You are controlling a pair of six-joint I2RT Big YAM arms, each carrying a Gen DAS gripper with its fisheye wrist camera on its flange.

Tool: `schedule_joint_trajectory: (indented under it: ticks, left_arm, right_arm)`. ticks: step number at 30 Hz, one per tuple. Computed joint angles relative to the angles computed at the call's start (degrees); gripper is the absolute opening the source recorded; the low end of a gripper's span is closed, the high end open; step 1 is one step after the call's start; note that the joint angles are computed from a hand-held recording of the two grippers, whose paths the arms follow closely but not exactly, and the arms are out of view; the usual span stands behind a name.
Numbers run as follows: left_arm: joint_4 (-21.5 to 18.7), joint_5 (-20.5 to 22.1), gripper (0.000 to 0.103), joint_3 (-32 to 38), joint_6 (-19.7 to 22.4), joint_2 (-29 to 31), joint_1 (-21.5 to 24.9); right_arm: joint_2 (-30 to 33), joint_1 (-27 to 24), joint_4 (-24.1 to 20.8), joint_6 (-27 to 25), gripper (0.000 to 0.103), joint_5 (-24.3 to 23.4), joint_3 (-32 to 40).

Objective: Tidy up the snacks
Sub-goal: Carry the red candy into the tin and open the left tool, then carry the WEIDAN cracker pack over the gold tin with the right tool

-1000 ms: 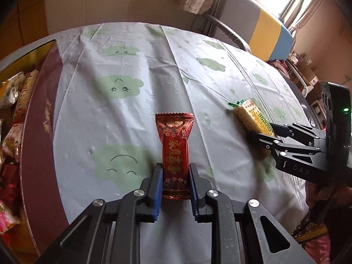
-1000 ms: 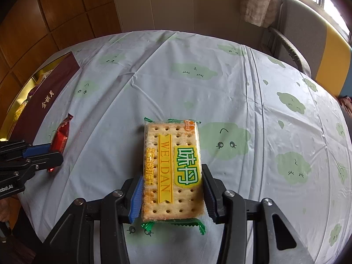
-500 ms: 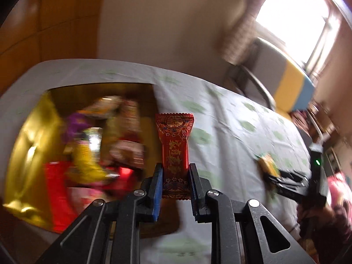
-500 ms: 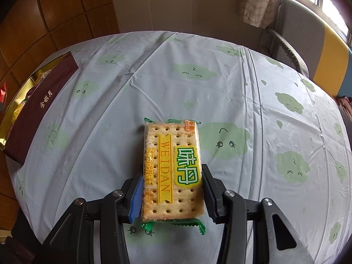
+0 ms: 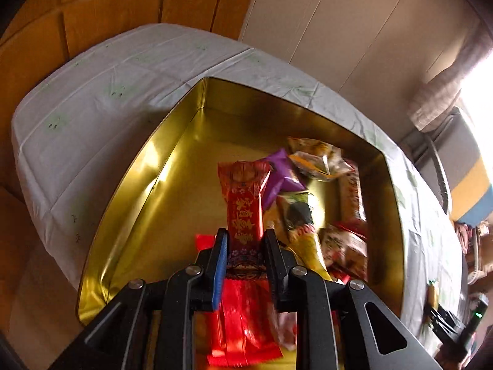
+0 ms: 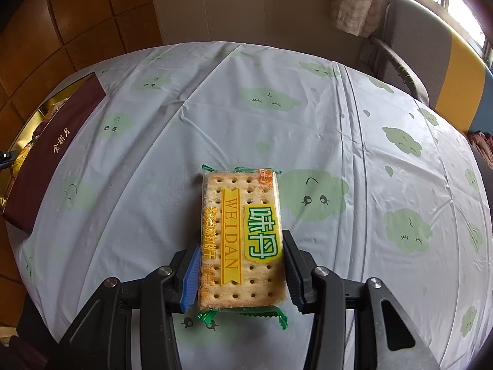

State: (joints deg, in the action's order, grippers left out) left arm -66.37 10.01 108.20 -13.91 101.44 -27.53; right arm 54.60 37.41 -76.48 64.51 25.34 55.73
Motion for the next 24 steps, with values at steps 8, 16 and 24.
schedule_joint_trajectory:
  ticks: [8,16,24]
  left_arm:
    - [3.0,-3.9,0.024,-3.7,-0.9,-1.9,-0.6]
    - [9.3,-13.8,0.037,-14.1,-0.5,-10.8,-3.5]
    - [12.5,-15.5,0.049,-19.0,0.6,-15.9,-5.8]
  right_arm:
    - [0.0,-0.1,0.1,0.1,0.048,0.1,0.0]
    - [0.1,0.9,-0.4,1.6,0.048,1.2,0.0]
    - [0.7,1.1,-1.3,2.2,0.048,1.3,0.6]
